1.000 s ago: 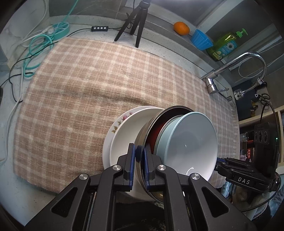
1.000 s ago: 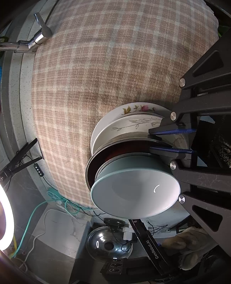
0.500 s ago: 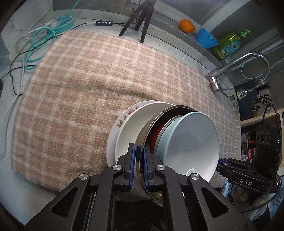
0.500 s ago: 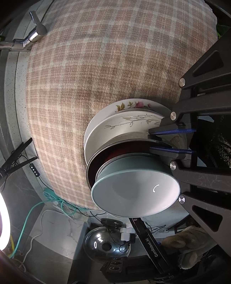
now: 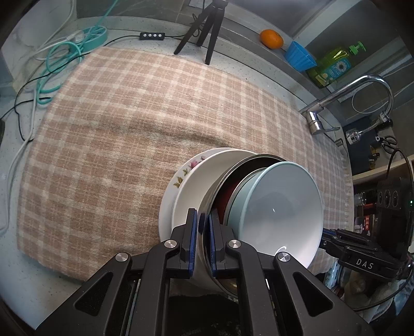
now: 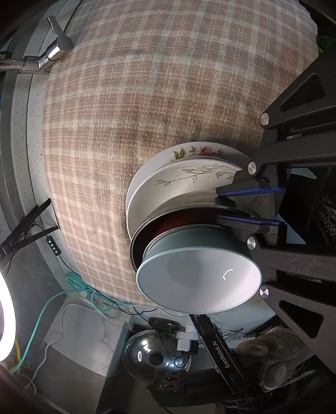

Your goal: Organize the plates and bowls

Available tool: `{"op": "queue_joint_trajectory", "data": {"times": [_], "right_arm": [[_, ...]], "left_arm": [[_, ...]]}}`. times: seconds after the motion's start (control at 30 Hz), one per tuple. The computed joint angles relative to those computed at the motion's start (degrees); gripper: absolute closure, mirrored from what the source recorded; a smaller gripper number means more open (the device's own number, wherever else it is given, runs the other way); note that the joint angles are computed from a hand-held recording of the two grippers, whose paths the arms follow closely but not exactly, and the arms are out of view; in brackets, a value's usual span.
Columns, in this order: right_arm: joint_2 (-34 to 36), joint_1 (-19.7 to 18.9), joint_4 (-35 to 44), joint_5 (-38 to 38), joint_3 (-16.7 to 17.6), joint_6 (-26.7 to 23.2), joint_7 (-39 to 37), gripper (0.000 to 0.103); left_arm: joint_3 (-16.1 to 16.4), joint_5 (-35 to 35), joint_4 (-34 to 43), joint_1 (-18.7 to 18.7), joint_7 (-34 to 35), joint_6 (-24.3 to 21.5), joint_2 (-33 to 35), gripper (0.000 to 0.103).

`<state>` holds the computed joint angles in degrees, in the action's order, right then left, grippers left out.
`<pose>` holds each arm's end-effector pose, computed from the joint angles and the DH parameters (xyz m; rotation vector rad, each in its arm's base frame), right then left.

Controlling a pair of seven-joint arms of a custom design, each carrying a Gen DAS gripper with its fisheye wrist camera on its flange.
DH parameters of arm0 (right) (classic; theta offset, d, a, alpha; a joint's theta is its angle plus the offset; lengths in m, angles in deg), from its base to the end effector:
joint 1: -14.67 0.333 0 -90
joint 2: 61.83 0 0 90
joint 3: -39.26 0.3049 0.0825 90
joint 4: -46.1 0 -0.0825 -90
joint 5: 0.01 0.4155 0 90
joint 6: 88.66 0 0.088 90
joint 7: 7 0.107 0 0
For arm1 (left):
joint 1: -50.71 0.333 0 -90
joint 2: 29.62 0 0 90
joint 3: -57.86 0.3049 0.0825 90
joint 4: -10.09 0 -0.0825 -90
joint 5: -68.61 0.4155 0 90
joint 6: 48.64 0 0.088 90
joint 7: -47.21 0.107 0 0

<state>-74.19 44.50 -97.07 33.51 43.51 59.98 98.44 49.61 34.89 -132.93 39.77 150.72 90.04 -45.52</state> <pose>0.4188 0.2699 0.3619 -1.7902 2.0404 0.3232 0.4577 -0.1610 0.3758 1.8954 -2.2288 0.6096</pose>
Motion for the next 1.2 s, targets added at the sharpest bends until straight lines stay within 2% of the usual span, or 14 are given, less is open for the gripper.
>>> {"op": "queue_joint_trajectory", "data": {"times": [0.3, 0.6, 0.67, 0.8, 0.87, 1.03, 1.2], "right_arm": [[-1.66, 0.29, -1.29, -3.94, 0.73, 1.97, 1.95, 0.089], [-5.33, 0.98, -3.71, -10.43, 0.55, 4.85, 5.04, 0.085], [-6.64, 0.18, -4.58, -14.63, 1.68, 5.93, 7.37, 0.084], [-9.66, -2.48, -6.93, -26.35, 5.33, 8.84, 15.02, 0.072], [-11.25, -4.01, -8.21, -31.80, 7.28, 10.12, 19.54, 0.071], [-13.45, -4.02, -9.40, -39.47, 7.90, 10.20, 25.72, 0.067], [-15.86, -6.47, -9.59, -48.74, 11.64, 9.81, 35.11, 0.057]], "left_arm": [[-0.17, 0.87, -1.41, 0.13, -0.61, 1.49, -1.62, 0.087], [-1.14, 5.44, -4.89, 0.57, -5.08, 7.64, -6.65, 0.086], [-1.25, 6.57, -5.90, 0.56, -6.34, 8.68, -8.26, 0.086], [-1.98, 8.94, -9.14, 0.03, -8.39, 11.82, -13.14, 0.078], [-2.33, 10.04, -10.55, -0.43, -9.41, 13.00, -15.42, 0.076], [-2.64, 12.27, -13.09, -1.75, -10.59, 15.43, -19.65, 0.064], [-1.07, 12.91, -14.25, -3.75, -8.61, 15.91, -21.86, 0.059]]}}
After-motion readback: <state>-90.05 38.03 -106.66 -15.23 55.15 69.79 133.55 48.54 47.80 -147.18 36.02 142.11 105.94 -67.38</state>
